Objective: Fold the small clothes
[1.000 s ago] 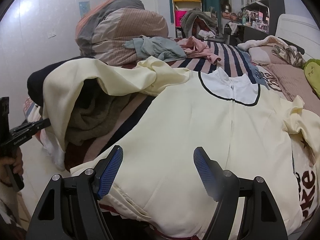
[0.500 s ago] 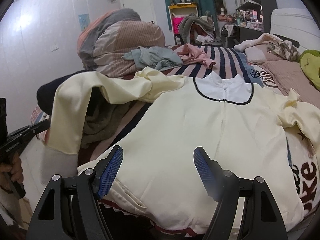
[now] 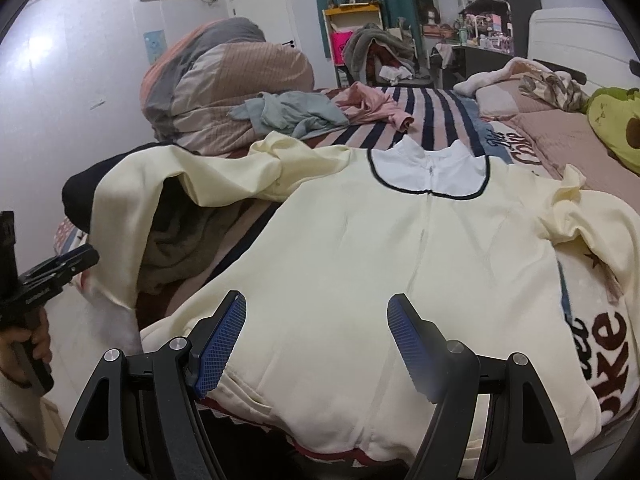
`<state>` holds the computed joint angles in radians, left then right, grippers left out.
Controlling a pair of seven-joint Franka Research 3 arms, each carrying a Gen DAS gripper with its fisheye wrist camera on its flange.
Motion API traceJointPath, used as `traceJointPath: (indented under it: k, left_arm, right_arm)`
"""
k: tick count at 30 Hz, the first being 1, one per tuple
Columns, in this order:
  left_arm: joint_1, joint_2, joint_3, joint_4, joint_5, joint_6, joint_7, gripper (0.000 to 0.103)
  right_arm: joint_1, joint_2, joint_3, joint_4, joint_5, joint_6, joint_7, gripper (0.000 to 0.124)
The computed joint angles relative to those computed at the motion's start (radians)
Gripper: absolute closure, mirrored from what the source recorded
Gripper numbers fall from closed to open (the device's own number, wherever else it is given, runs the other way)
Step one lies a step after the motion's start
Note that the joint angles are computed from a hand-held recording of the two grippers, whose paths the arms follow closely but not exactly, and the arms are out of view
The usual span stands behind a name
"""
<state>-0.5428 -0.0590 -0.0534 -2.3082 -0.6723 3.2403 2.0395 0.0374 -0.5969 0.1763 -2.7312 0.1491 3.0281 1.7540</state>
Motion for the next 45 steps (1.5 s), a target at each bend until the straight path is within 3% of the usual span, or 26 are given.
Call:
traceJointPath:
  k: [3, 4, 6, 10, 13, 16, 18, 19, 22, 26, 28, 30, 35, 37, 39, 40, 45]
  left_arm:
    - [-0.087, 0.008, 0.078, 0.037, -0.258, -0.006, 0.239, 0.058]
    - [-0.088, 0.011, 0.082, 0.046, -0.312, -0.013, 0.299, 0.058]
    - [-0.072, 0.016, 0.083, 0.061, -0.386, -0.057, 0.406, 0.058]
    - [-0.008, 0.04, 0.051, 0.076, -0.357, -0.125, 0.407, 0.058]
    - [0.032, 0.057, 0.024, 0.101, -0.477, -0.174, 0.522, 0.058]
    - [0.069, 0.072, -0.01, 0.122, -0.561, -0.212, 0.606, 0.069]
    - [0.096, 0.083, -0.032, 0.132, -0.55, -0.241, 0.603, 0.09]
    - [0.11, 0.081, -0.043, 0.132, -0.567, -0.264, 0.621, 0.093]
    - [0.155, 0.072, -0.074, 0.138, -0.661, -0.346, 0.716, 0.097]
    - [0.204, 0.066, -0.123, 0.136, -0.71, -0.378, 0.778, 0.097]
    - [0.225, 0.074, -0.149, 0.143, -0.714, -0.359, 0.773, 0.09]
    - [0.244, 0.084, -0.17, 0.152, -0.721, -0.343, 0.775, 0.063]
    - [0.279, 0.114, -0.191, 0.183, -0.715, -0.403, 0.74, 0.059]
    - [0.281, 0.123, -0.202, 0.189, -0.699, -0.378, 0.718, 0.062]
    - [0.285, 0.117, -0.209, 0.184, -0.681, -0.368, 0.686, 0.087]
    - [0.287, 0.115, -0.211, 0.185, -0.674, -0.374, 0.676, 0.093]
    - [0.275, 0.059, -0.215, 0.155, -0.703, -0.36, 0.684, 0.102]
  right_arm:
    - [-0.014, 0.017, 0.024, 0.02, -0.019, -0.01, 0.003, 0.054]
    - [-0.016, 0.022, 0.029, 0.023, -0.025, -0.011, 0.005, 0.054]
    - [-0.014, 0.036, 0.031, 0.034, -0.032, -0.014, 0.007, 0.054]
    - [-0.019, 0.061, 0.042, 0.053, -0.051, -0.023, 0.022, 0.054]
    - [-0.022, 0.075, 0.051, 0.065, -0.067, -0.033, 0.037, 0.054]
    - [-0.031, 0.089, 0.06, 0.078, -0.087, -0.043, 0.055, 0.054]
    - [-0.036, 0.098, 0.068, 0.088, -0.101, -0.049, 0.072, 0.054]
    - [-0.037, 0.101, 0.069, 0.09, -0.106, -0.051, 0.079, 0.054]
    - [-0.035, 0.109, 0.069, 0.099, -0.124, -0.056, 0.094, 0.054]
    - [-0.028, 0.113, 0.064, 0.102, -0.14, -0.061, 0.108, 0.054]
    - [-0.022, 0.115, 0.059, 0.102, -0.143, -0.06, 0.111, 0.054]
    - [-0.014, 0.112, 0.054, 0.1, -0.145, -0.06, 0.111, 0.054]
    - [-0.01, 0.108, 0.049, 0.098, -0.149, -0.05, 0.107, 0.054]
    - [-0.015, 0.112, 0.052, 0.103, -0.154, -0.045, 0.104, 0.054]
    - [-0.044, 0.109, 0.079, 0.113, -0.168, -0.048, 0.125, 0.054]
    - [-0.055, 0.106, 0.089, 0.115, -0.176, -0.05, 0.137, 0.054]
    - [-0.173, 0.076, 0.186, 0.122, -0.262, -0.066, 0.254, 0.045]
